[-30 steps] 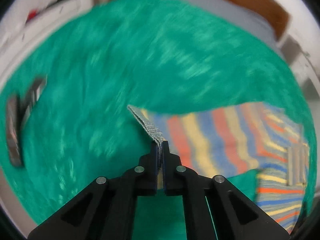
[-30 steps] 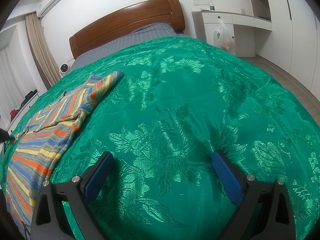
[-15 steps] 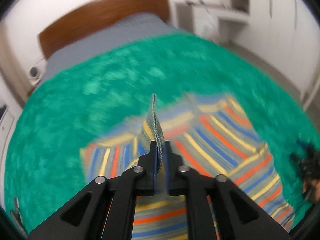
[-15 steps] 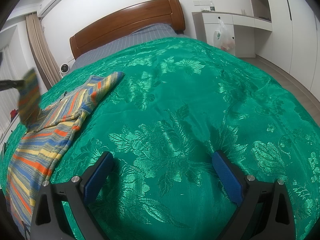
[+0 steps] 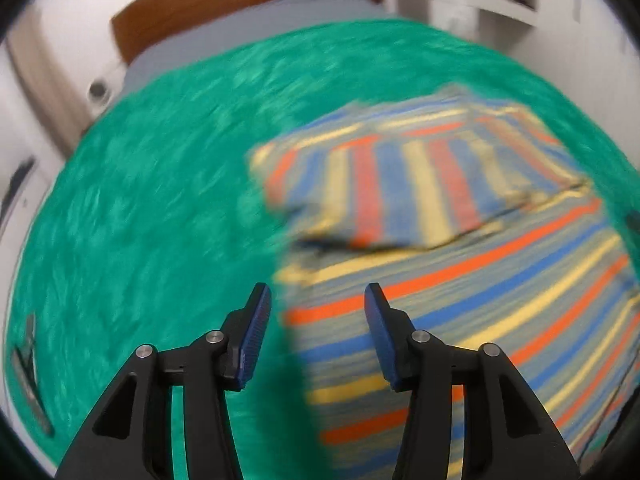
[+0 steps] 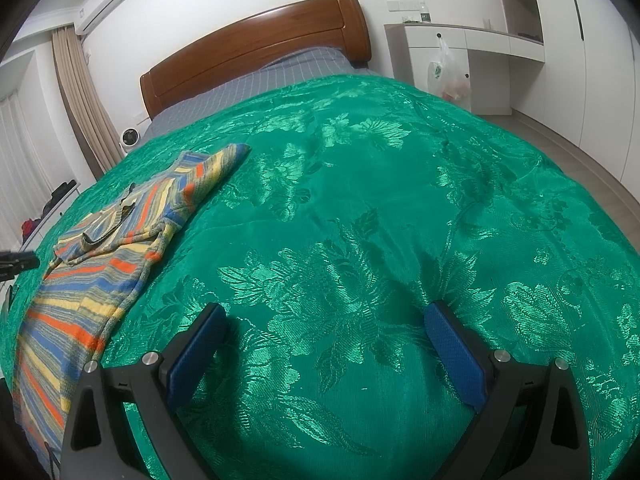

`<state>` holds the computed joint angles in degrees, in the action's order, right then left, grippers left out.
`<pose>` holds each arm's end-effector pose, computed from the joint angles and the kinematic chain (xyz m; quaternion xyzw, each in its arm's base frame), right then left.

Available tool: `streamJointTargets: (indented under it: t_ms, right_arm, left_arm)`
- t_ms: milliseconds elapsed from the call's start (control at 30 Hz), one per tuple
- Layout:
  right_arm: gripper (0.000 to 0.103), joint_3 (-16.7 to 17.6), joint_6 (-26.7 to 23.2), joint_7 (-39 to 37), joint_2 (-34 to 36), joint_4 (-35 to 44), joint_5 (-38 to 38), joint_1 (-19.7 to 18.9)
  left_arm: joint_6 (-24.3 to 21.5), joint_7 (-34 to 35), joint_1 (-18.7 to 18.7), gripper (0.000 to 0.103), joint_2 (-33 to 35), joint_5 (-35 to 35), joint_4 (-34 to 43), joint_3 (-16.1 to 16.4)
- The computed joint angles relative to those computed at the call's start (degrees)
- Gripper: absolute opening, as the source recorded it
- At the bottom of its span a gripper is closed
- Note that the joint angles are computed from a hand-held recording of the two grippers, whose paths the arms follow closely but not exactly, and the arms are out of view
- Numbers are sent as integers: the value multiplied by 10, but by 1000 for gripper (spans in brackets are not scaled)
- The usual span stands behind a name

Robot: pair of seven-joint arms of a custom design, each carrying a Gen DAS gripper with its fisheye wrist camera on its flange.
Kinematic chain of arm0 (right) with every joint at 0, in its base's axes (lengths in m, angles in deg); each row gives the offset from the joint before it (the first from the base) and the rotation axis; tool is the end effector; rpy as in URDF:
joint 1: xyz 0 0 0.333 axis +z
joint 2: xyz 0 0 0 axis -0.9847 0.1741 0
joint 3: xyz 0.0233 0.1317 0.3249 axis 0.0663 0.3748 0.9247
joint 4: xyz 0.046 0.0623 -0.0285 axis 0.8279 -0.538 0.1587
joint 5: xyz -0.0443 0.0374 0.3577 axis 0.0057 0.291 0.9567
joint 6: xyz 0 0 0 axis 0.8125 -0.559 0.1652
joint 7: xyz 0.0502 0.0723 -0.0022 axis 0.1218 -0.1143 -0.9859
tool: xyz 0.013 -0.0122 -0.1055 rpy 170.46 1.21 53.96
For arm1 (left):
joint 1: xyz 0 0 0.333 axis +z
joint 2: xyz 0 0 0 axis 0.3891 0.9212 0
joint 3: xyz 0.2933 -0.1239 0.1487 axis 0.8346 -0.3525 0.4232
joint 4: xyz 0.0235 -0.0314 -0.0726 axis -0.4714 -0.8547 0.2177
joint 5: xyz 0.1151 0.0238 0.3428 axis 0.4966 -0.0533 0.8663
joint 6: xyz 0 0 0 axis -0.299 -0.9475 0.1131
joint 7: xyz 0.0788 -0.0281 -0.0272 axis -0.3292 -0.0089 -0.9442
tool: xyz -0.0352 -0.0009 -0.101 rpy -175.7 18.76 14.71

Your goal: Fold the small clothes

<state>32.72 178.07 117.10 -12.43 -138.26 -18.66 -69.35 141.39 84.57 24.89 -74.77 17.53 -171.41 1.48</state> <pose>0.5175 0.2101 0.4310 -0.7043 0.5797 -0.1784 0.3690 0.4733 -0.1067 0.5009 -0.6958 0.6547 -0.1444 0.2576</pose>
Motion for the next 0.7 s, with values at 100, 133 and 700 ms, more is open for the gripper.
streamJointTargets:
  t_ms: [100,133,700]
  right_arm:
    - [99,-6,-2,-2,-1,0,2,6]
    - [99,-7,-3,-3,-1,1,2,8]
    - [100,-16,-7,-16,2,5,14,19]
  left_arm:
    - [34,53,-1,49,19,-44,-3,22]
    - [38,52,2,49,36,-42,8,20]
    - [91,-331,14,3,61,246,-17,46]
